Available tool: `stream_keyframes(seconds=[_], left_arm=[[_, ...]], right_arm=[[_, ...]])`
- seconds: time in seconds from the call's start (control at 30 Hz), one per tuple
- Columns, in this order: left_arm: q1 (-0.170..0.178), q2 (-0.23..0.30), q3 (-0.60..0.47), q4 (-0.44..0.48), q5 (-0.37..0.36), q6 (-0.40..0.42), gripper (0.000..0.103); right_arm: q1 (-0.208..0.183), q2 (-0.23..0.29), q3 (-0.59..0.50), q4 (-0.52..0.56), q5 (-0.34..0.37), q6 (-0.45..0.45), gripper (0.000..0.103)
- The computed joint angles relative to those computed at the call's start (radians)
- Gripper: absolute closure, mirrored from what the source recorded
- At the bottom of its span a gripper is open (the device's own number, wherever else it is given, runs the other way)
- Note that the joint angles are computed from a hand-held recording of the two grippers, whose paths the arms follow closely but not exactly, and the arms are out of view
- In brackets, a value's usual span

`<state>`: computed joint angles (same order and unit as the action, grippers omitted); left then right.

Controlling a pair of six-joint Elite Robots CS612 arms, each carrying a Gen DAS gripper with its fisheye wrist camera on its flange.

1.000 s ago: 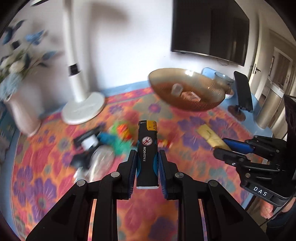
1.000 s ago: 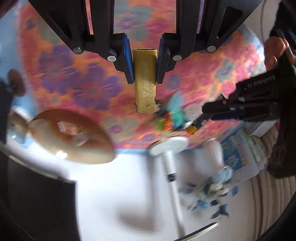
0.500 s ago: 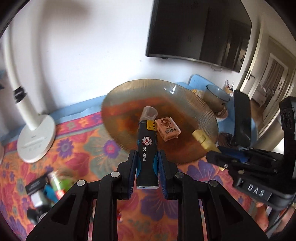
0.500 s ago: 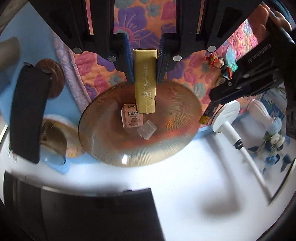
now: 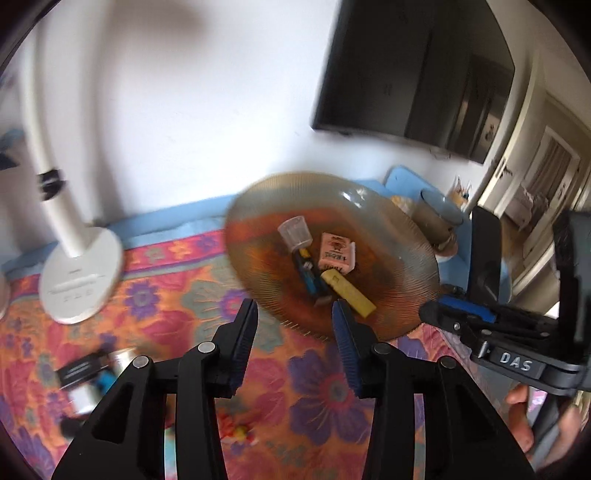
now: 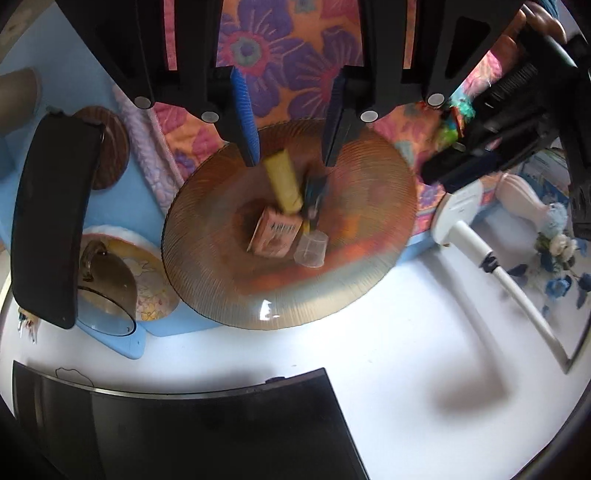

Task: Organize rigid objects
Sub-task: 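Carry both lighters into the amber glass bowl and open both tools, then move both open tools back over the remaining items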

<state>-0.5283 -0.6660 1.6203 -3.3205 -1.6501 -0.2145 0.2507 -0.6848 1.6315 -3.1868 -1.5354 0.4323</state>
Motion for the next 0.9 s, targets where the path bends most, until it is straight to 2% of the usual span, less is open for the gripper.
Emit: stream_keyframes(seconds=[0.27,0.33,0.4,0.43,0.5,0.63,0.73,0.9], left_arm=[[0.058,-0.089,0.191,-0.178,0.065,-0.072,0.063],[0.074,-0.104,0.239,-0.223,0.081,-0.097,0.054],[0.088,-0.109,0.287,-0.269,0.125,-0.137,0.017],[0.091,-0.107,0.311,-0.297,0.164,-0.163,0.014],[0.102,-0.095,0.344,-0.309,0.227,-0.188,0.014],[0.113,-0.053,0.362,-0.283,0.310,-0.171,0.015],[0.131,-0.021,0.360,-0.284,0.281,-0.167,0.015],[0.154,0.001,0.353,-0.293,0.213,-0.180,0.015]], right_arm=[[0.057,-0.007,0.012,-0.040,0.053,-0.035,0.069],[0.078,-0.004,0.003,-0.050,0.072,-0.053,0.065],[0.102,0.005,-0.007,-0.066,0.081,-0.074,0.052],[0.110,0.010,-0.009,-0.077,0.081,-0.078,0.045],[0.131,0.029,-0.016,-0.098,0.074,-0.085,0.044],[0.166,0.084,-0.048,-0.105,0.043,-0.093,0.044],[0.181,0.123,-0.067,-0.126,0.033,-0.106,0.044],[0.193,0.138,-0.082,-0.117,-0.017,-0.124,0.043]])
